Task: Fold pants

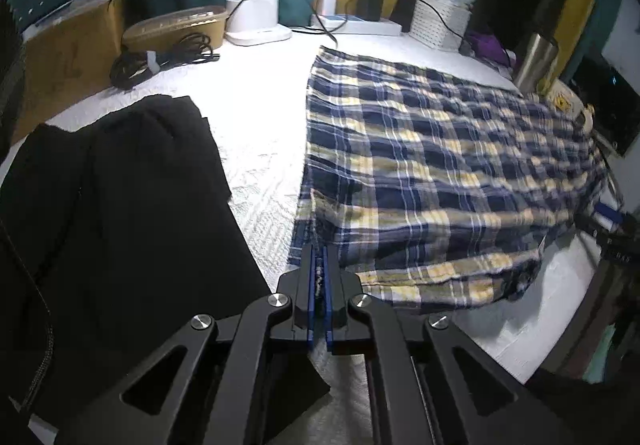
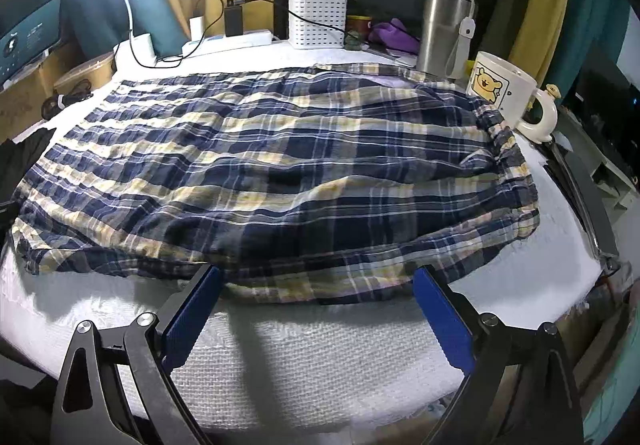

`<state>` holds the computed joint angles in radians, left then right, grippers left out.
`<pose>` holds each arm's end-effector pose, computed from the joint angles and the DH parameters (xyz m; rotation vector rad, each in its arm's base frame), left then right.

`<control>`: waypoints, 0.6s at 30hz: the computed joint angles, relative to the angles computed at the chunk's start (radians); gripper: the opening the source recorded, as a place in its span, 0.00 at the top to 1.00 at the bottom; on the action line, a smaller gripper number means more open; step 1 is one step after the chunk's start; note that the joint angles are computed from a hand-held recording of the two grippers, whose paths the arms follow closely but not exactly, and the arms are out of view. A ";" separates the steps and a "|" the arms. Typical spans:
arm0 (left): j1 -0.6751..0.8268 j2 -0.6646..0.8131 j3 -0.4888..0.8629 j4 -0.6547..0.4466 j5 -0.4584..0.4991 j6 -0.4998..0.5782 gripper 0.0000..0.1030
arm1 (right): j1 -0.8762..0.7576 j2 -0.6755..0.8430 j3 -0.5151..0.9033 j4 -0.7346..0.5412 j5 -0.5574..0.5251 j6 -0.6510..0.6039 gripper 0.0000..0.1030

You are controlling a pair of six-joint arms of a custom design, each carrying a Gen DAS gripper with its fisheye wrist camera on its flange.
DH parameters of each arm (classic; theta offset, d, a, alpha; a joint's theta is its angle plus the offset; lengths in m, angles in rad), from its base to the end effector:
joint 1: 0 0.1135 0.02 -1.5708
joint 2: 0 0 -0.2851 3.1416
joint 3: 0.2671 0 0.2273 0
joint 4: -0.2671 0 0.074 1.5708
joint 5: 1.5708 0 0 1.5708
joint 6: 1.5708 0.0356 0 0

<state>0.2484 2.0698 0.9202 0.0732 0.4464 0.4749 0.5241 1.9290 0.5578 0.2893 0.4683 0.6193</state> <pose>0.3442 0.0714 0.0949 0.4267 2.4787 -0.3089 0.2434 0.1222 0.0841 0.2655 2.4710 -0.1628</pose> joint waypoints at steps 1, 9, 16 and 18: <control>-0.001 -0.005 0.005 -0.006 -0.002 -0.002 0.97 | -0.004 -0.007 -0.006 0.005 -0.003 -0.003 0.06; -0.015 -0.030 0.019 0.053 -0.085 -0.071 0.93 | -0.055 -0.040 -0.077 0.074 -0.038 0.003 0.05; -0.067 -0.042 0.021 0.087 -0.054 -0.118 0.66 | -0.112 -0.066 -0.110 0.103 -0.086 -0.021 0.00; -0.106 -0.040 0.025 0.084 -0.048 -0.121 0.66 | -0.127 -0.084 -0.119 0.108 -0.090 -0.021 0.00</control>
<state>0.1422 2.0299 0.9451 0.1575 0.3987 0.3538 0.3975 1.8455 0.4392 0.3968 0.3779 0.5979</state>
